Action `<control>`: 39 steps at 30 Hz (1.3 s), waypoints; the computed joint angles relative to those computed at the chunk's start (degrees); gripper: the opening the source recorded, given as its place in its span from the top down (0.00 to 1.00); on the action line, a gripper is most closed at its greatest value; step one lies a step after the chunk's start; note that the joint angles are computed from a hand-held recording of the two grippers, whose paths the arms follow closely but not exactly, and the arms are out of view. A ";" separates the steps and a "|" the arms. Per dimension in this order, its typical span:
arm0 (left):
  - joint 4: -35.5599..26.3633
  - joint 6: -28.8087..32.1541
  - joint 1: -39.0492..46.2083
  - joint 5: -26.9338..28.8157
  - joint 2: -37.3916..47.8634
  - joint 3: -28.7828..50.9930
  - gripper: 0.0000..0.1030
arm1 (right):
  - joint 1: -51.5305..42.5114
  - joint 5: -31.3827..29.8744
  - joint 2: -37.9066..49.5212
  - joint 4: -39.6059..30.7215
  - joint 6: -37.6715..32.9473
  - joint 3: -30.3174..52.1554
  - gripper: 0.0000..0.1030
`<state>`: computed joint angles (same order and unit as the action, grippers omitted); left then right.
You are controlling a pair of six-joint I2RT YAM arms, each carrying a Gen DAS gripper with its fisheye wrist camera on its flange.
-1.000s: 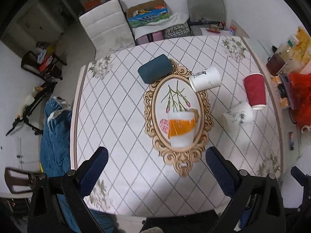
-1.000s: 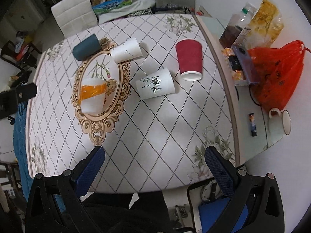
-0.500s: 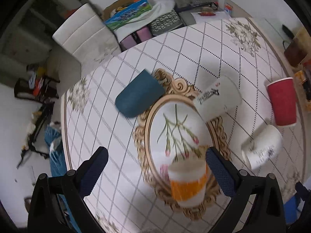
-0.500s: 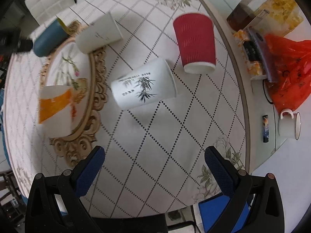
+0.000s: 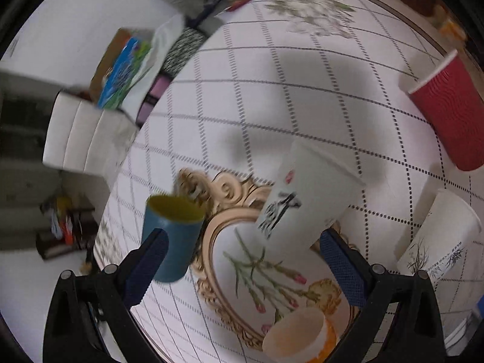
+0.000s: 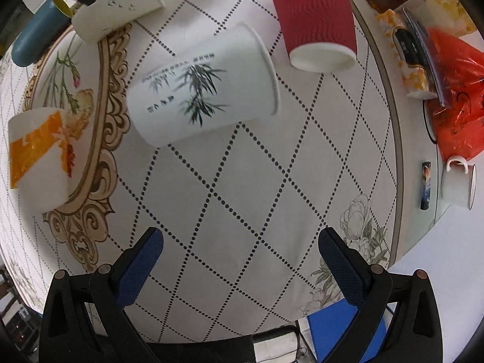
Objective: Flip cup upside down
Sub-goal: 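Move the left tool to the upright white paper cup and grasp it, then lift the white paper cup with the left tool toward the right tool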
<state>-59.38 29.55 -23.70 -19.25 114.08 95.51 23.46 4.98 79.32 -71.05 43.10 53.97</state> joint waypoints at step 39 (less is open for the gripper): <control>-13.79 -5.86 1.96 9.48 6.38 11.80 0.41 | -6.59 -0.26 -3.28 1.91 -2.59 -4.75 0.00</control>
<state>-73.17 23.69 -21.74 -9.76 120.47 107.31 16.87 4.72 76.04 -69.13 40.51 49.23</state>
